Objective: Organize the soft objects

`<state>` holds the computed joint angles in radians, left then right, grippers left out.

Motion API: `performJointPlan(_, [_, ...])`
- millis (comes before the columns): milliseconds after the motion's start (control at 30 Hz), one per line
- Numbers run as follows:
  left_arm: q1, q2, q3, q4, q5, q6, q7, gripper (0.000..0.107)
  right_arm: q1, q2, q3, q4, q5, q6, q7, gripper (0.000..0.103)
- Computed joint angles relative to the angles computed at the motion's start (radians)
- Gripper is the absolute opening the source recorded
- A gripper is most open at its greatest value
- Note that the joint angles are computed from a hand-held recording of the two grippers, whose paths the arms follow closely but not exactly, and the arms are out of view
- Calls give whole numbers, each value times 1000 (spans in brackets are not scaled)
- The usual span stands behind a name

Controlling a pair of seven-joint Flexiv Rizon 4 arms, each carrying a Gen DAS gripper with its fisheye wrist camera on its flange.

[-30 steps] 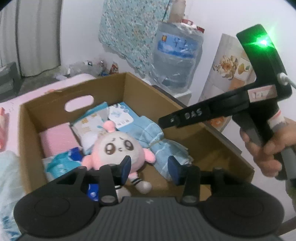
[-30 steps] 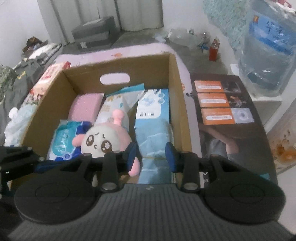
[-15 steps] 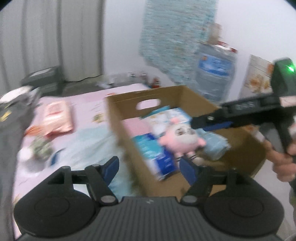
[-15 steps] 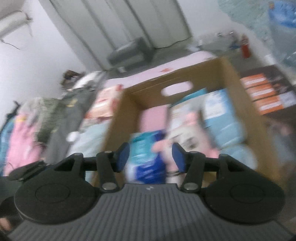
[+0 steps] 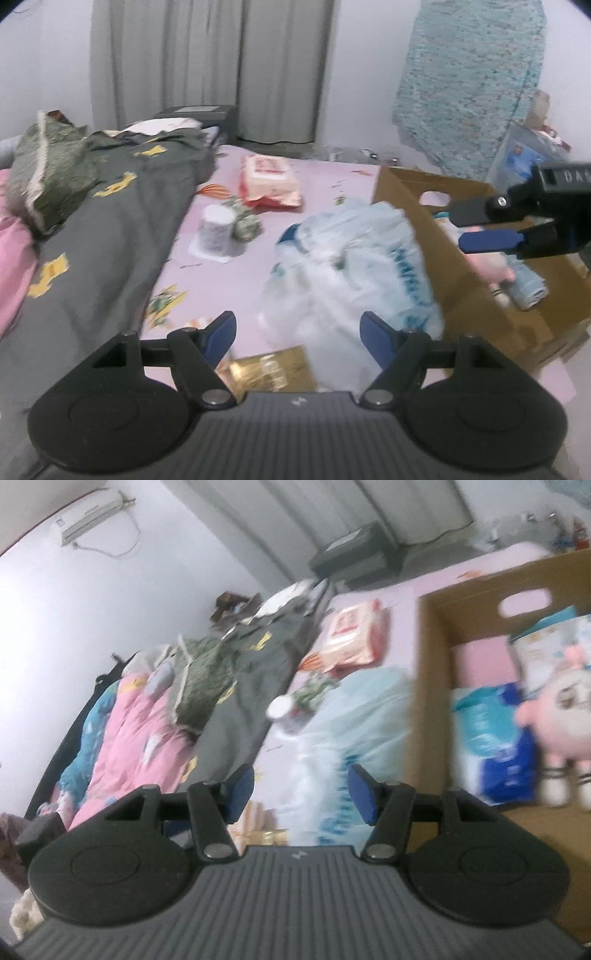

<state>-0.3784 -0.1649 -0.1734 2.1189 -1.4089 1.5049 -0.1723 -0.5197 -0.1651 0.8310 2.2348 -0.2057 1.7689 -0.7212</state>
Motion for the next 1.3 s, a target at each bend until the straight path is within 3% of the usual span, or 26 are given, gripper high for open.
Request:
performJointPlan(100, [-5,7,6,20,-60,-2,65,74,64,-53,-11,-40,2,-9,12,56])
performJointPlan(200, [4,13,23,51,-38,-59,56,68,141,-106,-41,-69,4,4,37,56])
performJointPlan(300, [20,2,29,71,0,-113,43,60,251,-141,-120,-79,-2,27,79,56])
performJointPlan(400, [37,-21,28,78,47,-136,26,58,320,-184,-160,-85,-14,42,129,56])
performJointPlan(600, [71,-78,10,54,93,-56,-5,56,331,-265,-148,-108,-70,25,228,56])
performJointPlan(733, [129,-79,3,9,119,-125,-60,57,286,-283,-115,-164,-113,-20,228,56])
performJointPlan(800, [140,-83,-6,-25,91,-134,-52,58,239,-301,-68,-222,-126,-76,192,56])
performJointPlan(900, [122,-124,-33,-107,10,-46,6,62,149,-388,53,-360,-143,-206,101,56])
performJointPlan(967, [108,-169,-51,-179,-54,17,34,64,155,-437,62,-474,-151,-318,58,56])
performJointPlan(1000, [103,-196,-48,-211,-38,37,0,64,185,-452,31,-536,-163,-378,49,56])
performJointPlan(1100, [104,-269,-23,-275,120,62,-182,64,262,-527,-31,-723,-190,-554,0,56])
performJointPlan(1200, [70,-323,77,-318,322,17,-402,64,355,-632,-86,-931,-210,-735,-61,56])
performJointPlan(1300, [78,-350,106,-336,421,-22,-496,64,442,-714,-142,-1083,-232,-863,-138,56])
